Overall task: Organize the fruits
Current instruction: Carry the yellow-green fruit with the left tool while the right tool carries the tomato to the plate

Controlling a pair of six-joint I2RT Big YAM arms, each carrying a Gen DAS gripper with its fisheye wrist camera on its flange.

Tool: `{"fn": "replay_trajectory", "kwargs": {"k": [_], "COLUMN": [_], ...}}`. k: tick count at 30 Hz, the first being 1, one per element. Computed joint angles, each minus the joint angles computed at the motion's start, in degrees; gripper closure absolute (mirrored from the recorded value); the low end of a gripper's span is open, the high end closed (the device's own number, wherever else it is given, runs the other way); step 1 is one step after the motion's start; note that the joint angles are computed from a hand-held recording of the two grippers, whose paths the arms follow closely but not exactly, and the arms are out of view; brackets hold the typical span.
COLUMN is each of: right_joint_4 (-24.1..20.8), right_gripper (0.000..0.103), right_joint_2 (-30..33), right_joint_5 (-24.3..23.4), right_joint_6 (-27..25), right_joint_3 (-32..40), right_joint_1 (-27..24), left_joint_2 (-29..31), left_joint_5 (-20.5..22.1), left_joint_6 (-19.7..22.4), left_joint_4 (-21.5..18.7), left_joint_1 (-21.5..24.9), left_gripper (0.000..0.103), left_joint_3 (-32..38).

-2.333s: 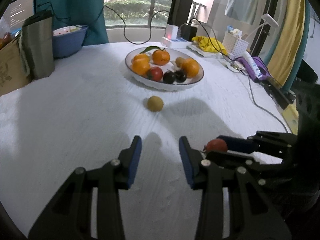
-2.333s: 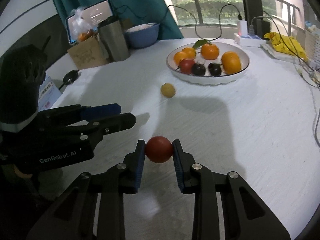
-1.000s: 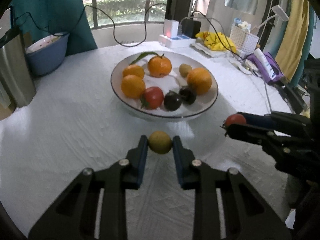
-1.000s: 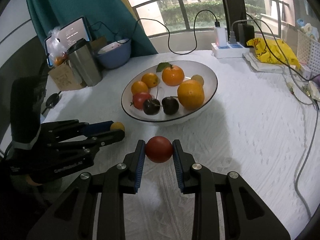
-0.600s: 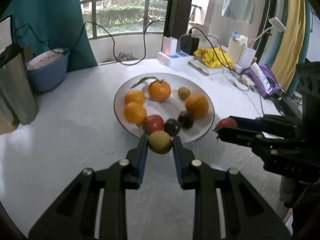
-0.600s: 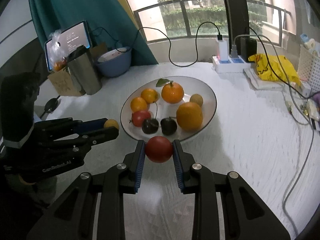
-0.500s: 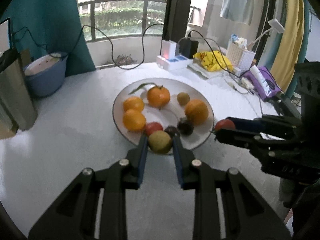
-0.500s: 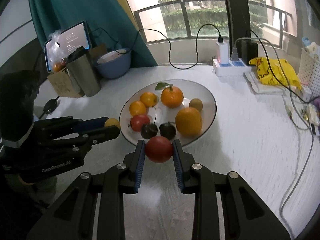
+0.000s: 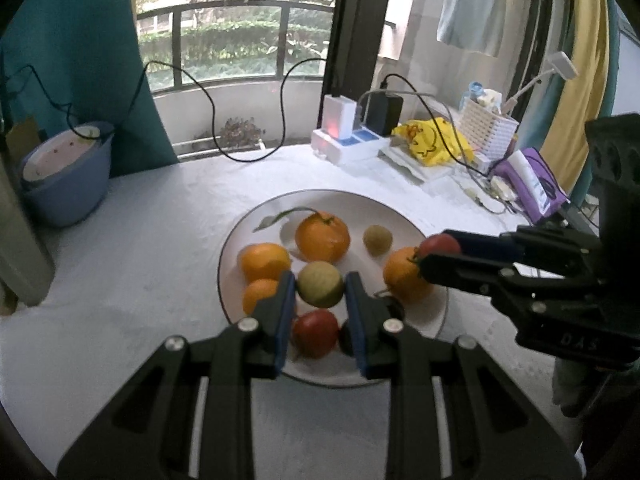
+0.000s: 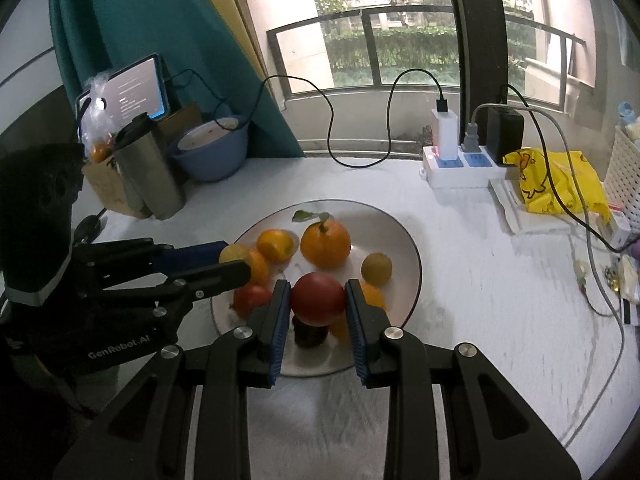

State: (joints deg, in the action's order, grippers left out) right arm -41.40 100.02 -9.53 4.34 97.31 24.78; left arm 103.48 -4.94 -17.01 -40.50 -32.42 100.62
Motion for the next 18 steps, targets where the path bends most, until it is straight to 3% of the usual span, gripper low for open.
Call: {"fn": "replay_trajectory", "kwargs": {"k": [18], "right_joint_4": [-0.44], "right_gripper": [0.073], "right_joint_2": [6.73], "right_joint_5": [0.09], "right_joint_6": [-1.48], "right_joint_3": [6.04], "right_joint_1": [-0.12], "left_joint_2": [4.81], "left_joint_5": [3.37], "left_joint_6": [-0.43], "left_joint_4": [-1.71], "left_joint_1": [0.95], "left_gripper": [0.077], "left_joint_3": [4.47]}}
